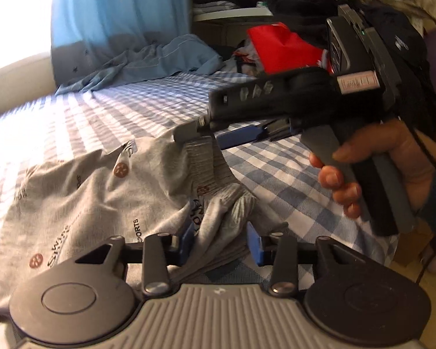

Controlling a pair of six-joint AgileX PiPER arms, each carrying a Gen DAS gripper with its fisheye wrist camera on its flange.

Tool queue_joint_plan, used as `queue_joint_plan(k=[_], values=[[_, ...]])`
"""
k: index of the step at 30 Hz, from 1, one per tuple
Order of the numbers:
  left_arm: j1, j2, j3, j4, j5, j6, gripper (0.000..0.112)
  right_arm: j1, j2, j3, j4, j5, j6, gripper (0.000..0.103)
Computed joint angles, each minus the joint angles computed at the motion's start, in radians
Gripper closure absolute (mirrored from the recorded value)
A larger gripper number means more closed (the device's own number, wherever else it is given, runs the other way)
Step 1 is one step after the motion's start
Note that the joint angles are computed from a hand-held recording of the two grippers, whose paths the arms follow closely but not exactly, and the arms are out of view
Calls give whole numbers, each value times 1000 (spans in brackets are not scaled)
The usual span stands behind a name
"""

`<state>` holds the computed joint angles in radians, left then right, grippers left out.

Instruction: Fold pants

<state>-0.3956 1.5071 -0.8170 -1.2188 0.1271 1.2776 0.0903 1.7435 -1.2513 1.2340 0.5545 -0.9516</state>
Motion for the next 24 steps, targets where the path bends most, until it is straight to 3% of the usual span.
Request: queue_joint_plan(k=[3,5,9,13,16,19,21,23,24], values=[[6,0,-10,106,9,-121,82,28,-1,-7,-61,-51,72,77],[14,-2,-16,151,32,-165,95,24,-5,5,-21,-55,56,90],[12,-15,-21,294,41,-299,108,24,-18,8,-15,-64,60,94],[42,-41,-17,190,83,-217,109,2,-42,18,13,-48,40,94],[53,-38,-22,190,104,-201,109,-11,-55,30,5,-49,49,94],[59,-5,-34,232,130,-237,106,8,-44,37,-86,-88,131,88],[70,-13,-11,137,136,-158,96,35,-55,72,-148,-154,166,75],[98,-38,10,75,177,-102,68,64,-76,119,-191,-232,194,67],[111,-57,23,60,189,-90,62,75,-89,142,-214,-266,222,57]])
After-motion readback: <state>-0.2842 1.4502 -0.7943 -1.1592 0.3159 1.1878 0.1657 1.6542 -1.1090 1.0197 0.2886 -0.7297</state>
